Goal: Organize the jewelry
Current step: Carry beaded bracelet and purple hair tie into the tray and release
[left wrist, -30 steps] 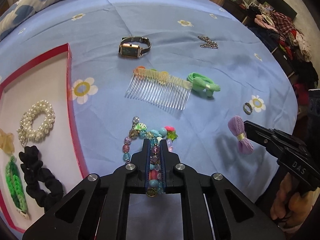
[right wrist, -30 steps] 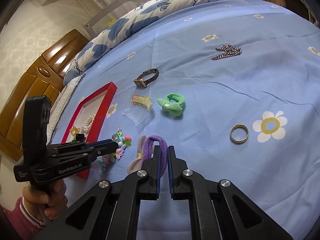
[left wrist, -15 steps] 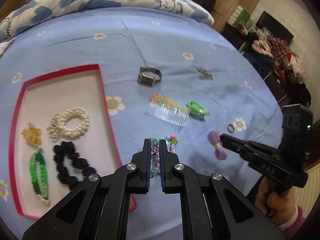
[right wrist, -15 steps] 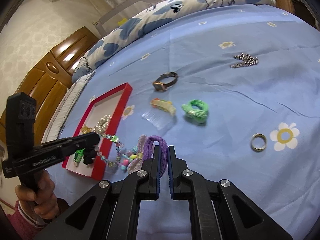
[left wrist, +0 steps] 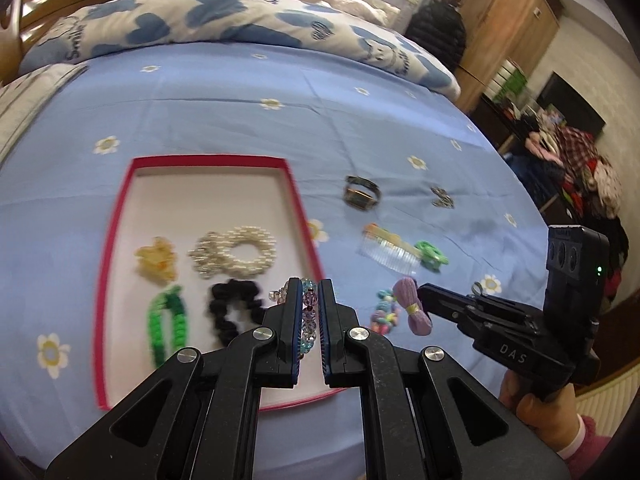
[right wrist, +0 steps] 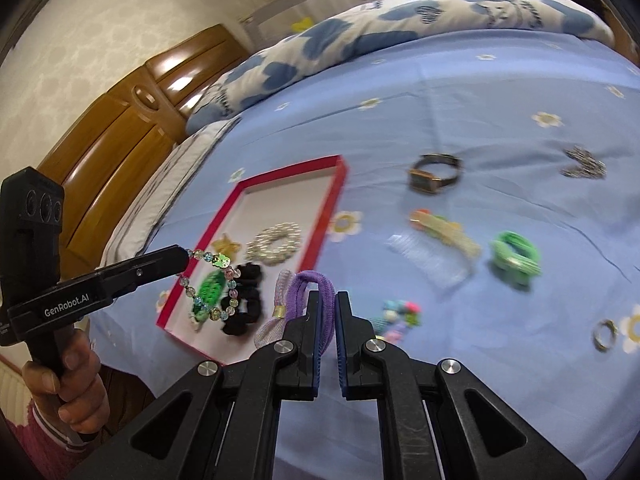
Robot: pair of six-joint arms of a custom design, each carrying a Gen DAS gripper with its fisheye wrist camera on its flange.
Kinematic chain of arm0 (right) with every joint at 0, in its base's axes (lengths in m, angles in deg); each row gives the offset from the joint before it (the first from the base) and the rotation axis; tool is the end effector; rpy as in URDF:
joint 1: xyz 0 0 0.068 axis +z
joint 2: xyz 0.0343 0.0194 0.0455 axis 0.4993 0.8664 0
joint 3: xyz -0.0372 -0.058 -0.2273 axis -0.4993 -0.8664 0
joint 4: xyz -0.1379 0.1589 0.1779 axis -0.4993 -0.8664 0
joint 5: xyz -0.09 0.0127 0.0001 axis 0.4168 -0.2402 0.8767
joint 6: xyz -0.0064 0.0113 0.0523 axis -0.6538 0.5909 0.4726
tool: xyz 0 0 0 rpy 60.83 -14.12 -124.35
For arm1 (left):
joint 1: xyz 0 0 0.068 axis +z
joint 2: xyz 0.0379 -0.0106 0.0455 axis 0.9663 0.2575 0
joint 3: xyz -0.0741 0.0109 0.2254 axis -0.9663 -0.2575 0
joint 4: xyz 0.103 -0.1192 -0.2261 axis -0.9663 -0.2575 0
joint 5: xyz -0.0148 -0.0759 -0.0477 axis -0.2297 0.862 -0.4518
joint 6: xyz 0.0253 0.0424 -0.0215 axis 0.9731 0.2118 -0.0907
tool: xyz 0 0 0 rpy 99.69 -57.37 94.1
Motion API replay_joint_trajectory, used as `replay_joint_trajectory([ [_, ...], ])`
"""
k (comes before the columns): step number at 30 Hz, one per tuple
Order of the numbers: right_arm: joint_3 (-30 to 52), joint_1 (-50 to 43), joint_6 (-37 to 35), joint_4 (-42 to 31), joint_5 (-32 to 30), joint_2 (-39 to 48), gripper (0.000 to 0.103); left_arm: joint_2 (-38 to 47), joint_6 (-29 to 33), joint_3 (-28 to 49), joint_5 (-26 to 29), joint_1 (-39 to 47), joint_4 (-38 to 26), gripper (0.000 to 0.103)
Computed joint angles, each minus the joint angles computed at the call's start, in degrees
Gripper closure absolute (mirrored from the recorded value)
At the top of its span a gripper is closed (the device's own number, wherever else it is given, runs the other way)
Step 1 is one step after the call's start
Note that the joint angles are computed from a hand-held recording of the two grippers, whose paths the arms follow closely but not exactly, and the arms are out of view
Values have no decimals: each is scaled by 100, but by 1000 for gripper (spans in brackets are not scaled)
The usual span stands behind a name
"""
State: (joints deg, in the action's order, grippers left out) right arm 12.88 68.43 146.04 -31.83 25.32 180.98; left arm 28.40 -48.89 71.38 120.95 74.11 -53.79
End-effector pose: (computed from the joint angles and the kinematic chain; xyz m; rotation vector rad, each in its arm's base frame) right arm 0.2639 0.1983 0.1262 0.7052 2.3533 0.5409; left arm 0.3869 -0.0277 0.1586 0.9360 2.4274 -0.7148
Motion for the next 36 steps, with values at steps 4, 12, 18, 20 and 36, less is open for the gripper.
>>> replay_joint_trajectory([
  [4,672,-43,-309,20,-227,624,97,306,-64,317,-18,216,0,97],
  [12,2139,-189,-859,-179,-682,1894,97,976,-204,932,-79,528,-24,97],
  [18,3078,-237,-1090,-426,-992,2716,97,1541,-339,1358,-243,683,35,97],
  [20,3352,-236,-1128,-549,-1073,2957,97,1741,-381,1506,-331,718,42,97],
  [36,3896,-278,-1154,-728,-1399,3550,92,2273,-379,1752,-856,736,92,97],
])
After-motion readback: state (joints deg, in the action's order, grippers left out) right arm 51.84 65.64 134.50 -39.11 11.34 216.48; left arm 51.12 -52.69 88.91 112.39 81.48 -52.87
